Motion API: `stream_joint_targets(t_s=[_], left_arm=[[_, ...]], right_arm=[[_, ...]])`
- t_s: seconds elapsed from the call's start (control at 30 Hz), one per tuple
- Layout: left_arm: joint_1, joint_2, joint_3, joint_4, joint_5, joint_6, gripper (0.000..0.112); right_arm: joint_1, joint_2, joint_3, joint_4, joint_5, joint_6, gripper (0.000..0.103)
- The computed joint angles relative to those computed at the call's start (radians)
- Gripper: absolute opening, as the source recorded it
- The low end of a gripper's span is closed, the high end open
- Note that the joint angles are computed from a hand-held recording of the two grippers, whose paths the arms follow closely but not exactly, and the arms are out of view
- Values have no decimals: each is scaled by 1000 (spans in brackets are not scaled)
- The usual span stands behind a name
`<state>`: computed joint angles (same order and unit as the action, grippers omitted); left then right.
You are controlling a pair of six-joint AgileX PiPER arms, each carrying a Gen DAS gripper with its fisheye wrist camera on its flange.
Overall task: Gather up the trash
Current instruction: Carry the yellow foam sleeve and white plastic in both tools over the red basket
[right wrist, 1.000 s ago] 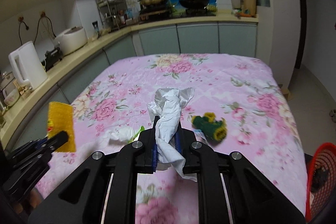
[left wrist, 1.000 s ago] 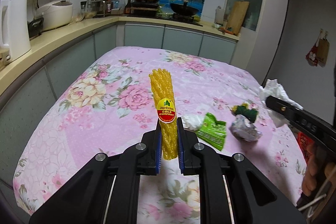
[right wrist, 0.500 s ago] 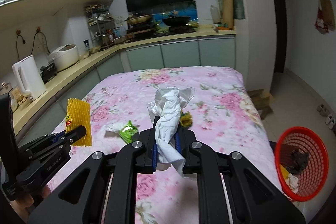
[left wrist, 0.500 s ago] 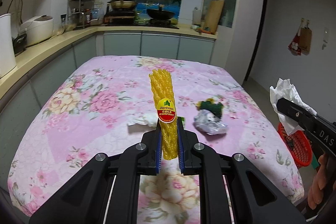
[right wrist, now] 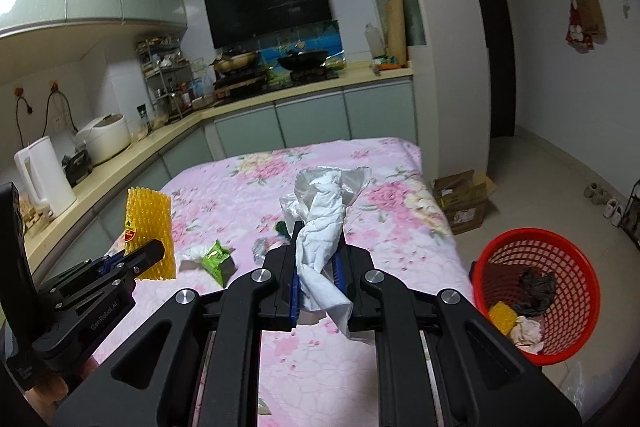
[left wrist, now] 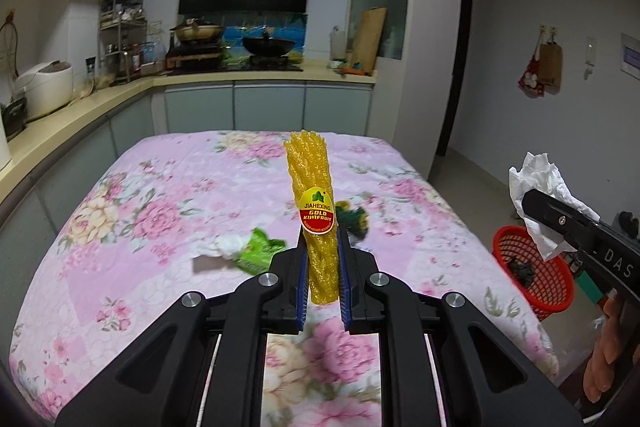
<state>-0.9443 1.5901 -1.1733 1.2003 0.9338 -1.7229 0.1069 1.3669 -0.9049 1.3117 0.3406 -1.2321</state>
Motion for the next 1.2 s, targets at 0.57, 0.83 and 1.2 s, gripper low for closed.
stream_joint_targets(t_s=[0.57,0.83,1.2], left_arm=[[-23,218,-307,-67,-111,215,12],[4,336,-468,-193,-202,374,12],[55,541,-768,-526,-270,738,12]], right_arm=[[-250,-24,17,33,92,-49,13],[-328,9,-1,8,83,-27,13],[-430,110,-65,-53,56,66,13]])
